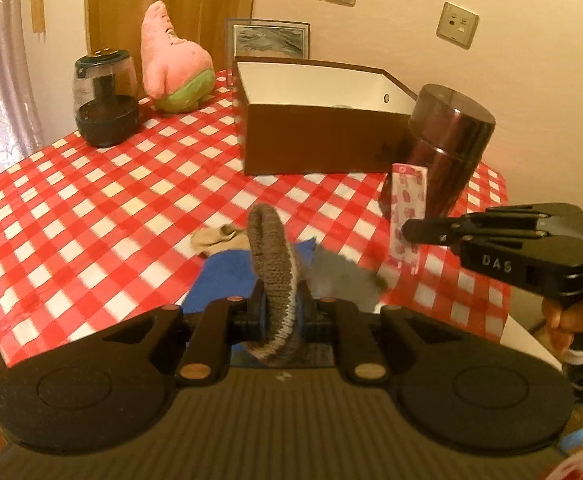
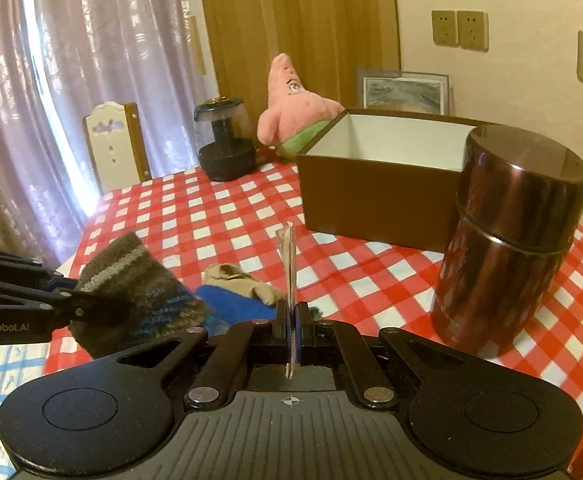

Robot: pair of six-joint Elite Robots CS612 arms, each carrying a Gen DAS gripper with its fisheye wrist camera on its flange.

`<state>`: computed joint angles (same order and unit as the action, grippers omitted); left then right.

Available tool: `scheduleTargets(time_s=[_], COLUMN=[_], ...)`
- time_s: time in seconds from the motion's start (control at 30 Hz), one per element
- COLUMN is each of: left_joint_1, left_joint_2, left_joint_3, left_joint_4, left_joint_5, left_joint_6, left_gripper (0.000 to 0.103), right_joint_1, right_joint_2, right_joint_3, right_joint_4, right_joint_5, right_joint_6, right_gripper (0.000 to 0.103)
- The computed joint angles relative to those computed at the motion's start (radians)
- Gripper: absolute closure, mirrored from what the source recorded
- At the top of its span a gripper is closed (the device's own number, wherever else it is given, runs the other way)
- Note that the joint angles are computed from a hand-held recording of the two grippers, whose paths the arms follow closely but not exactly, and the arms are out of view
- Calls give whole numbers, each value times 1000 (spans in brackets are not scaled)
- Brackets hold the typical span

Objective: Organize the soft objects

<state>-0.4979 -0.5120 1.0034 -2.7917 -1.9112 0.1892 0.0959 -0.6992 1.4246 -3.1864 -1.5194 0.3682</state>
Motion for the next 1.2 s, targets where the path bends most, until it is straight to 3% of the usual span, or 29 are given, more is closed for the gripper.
scheduleTargets(time_s=[0.13, 0.33, 0.5, 0.6, 1.0, 1.2], left_joint_1=[35, 66, 76, 74, 57, 49], left_joint_2=[-11, -3, 10, 13, 11, 0], left_joint_3=[19, 8, -13, -16, -3, 18], left_joint_4=[14, 53, 81, 87, 86, 58], left_joint_5=[-43, -58, -69, -61, 0, 23], left_joint_6=[36, 49, 33, 16, -51, -68], left_gripper=[91, 91, 91, 91, 91, 91], right_joint_1=[31, 63, 68, 56, 38, 34], right_joint_2=[-8, 27, 61, 72, 95, 83], right_joint_3=[-11, -71, -120, -146, -169, -137], right_joint_4=[68, 218, 297, 344, 362, 301], right_joint_5=[-9, 48, 46, 80, 161, 171], right_joint_6=[39, 95, 98, 94, 57, 54], right_gripper=[101, 101, 101, 101, 101, 101])
